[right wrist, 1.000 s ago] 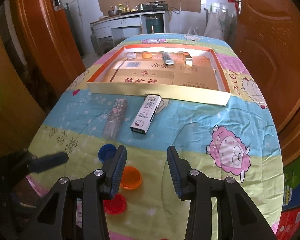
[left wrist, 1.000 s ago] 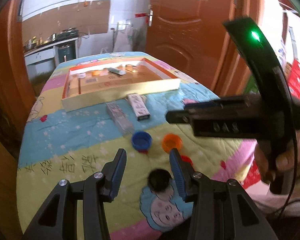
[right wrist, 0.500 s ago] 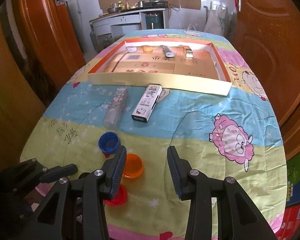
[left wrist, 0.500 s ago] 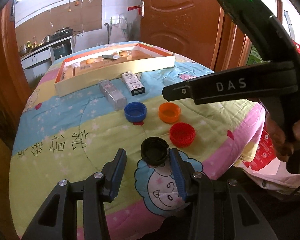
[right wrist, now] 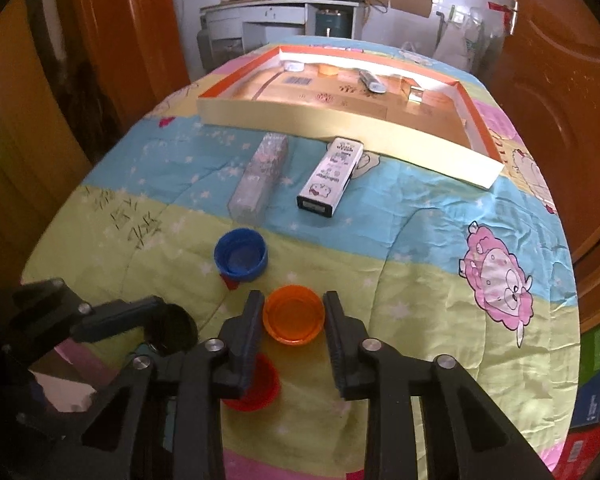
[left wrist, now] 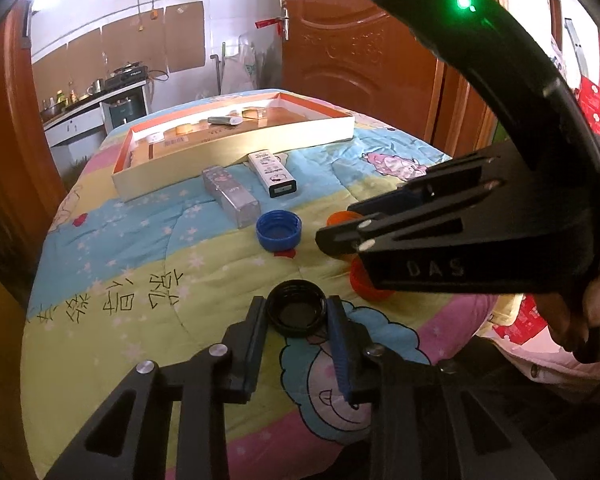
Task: Organize rigid objects
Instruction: 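Grasp the black cap with the left tool while the right tool grasps the orange cap, then carry the black cap with the left tool while the right tool carries the orange cap into the tray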
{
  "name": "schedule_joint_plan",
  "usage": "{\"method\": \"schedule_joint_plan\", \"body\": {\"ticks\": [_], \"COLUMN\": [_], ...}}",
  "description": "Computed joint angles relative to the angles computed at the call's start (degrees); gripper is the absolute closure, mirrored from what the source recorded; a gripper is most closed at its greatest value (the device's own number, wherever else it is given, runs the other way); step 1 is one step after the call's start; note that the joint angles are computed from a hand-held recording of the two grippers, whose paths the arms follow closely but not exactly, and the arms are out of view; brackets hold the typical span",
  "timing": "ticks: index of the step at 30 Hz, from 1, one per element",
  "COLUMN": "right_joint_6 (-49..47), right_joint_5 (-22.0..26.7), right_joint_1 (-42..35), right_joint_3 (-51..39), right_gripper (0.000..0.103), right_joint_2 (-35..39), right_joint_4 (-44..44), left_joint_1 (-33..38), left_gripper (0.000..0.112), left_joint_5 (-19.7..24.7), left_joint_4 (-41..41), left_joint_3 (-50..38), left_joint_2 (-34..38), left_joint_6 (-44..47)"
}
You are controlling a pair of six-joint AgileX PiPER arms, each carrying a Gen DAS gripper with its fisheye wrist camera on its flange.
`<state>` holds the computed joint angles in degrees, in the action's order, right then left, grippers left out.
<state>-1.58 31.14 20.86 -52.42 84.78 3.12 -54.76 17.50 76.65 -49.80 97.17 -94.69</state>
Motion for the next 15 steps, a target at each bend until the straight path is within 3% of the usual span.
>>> {"method": "schedule_joint_plan", "body": {"ticks": [8, 15], "right_joint_6": [1.34, -1.03], "right_joint_5": [-0.79, -0.21], "right_joint_1": [0.21, -1.1], "right_joint_3": [0.09, -1.08], "right_gripper": [0.073, 0.073], "right_joint_2": [-1.35, -1.76], "right_joint_4": [-2.09, 0.38], "left_joint_1": [1.02, 2.61], "left_gripper": [0.082, 0.082], "left_joint_5": [-0.59, -0.35], "left_joint_4": [-0.36, -4.73], "left_joint_3": [0.37, -1.45], "left_joint_2": [-0.82, -1.39], "left_joint_6": [-0.64, 4.53]}}
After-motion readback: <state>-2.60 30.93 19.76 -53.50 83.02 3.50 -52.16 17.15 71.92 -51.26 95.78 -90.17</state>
